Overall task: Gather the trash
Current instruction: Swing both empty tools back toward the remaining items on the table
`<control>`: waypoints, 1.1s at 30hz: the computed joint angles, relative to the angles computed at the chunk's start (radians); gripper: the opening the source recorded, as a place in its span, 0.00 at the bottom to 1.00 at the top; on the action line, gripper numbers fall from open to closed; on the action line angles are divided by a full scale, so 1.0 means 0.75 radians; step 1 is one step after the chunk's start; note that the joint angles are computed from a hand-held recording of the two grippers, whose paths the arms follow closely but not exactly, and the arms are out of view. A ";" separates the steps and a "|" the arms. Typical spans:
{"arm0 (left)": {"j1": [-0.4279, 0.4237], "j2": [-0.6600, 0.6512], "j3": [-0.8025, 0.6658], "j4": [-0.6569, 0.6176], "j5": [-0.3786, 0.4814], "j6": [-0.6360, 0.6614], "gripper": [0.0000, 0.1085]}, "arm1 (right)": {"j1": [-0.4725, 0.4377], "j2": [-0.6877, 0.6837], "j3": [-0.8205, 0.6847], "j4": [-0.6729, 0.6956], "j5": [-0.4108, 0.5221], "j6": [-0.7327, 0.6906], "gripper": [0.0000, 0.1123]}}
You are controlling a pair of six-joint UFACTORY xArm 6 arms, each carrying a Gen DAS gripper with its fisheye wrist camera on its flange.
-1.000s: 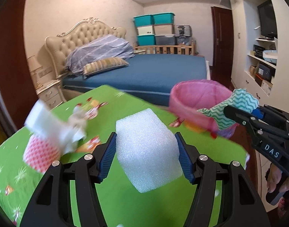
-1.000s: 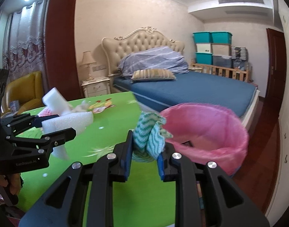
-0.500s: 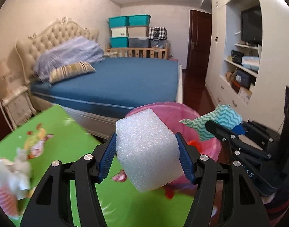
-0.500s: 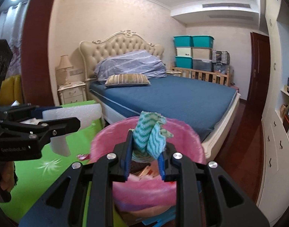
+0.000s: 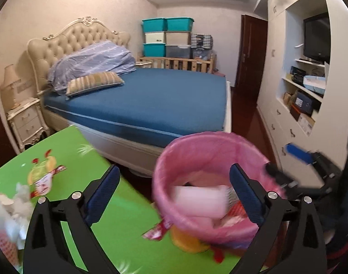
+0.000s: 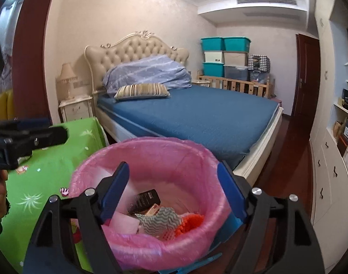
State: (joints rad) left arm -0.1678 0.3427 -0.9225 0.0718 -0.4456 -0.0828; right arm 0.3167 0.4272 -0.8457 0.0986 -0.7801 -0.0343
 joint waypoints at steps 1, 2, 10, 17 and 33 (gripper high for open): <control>-0.003 -0.031 0.050 -0.067 -0.029 0.059 0.86 | 0.001 -0.019 0.029 0.002 -0.025 0.010 0.72; -0.018 -0.068 0.110 -0.172 -0.071 0.149 0.86 | -0.004 -0.051 0.077 -0.017 -0.064 0.042 0.73; -0.065 -0.301 0.618 -0.602 -0.529 0.712 0.89 | 0.108 -0.165 0.190 0.055 -0.088 0.004 0.80; 0.198 -0.420 0.924 -0.489 -0.651 0.635 0.89 | 0.329 -0.085 0.071 0.090 0.018 0.007 0.80; 1.048 -0.442 1.044 -0.059 -0.745 0.385 0.89 | 0.757 0.181 -0.441 0.294 0.360 -0.261 0.80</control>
State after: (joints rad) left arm 0.6183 0.0116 -0.1397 0.0275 -1.0046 0.2060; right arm 0.8845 0.5631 -1.1765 0.3193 -0.5103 -0.2303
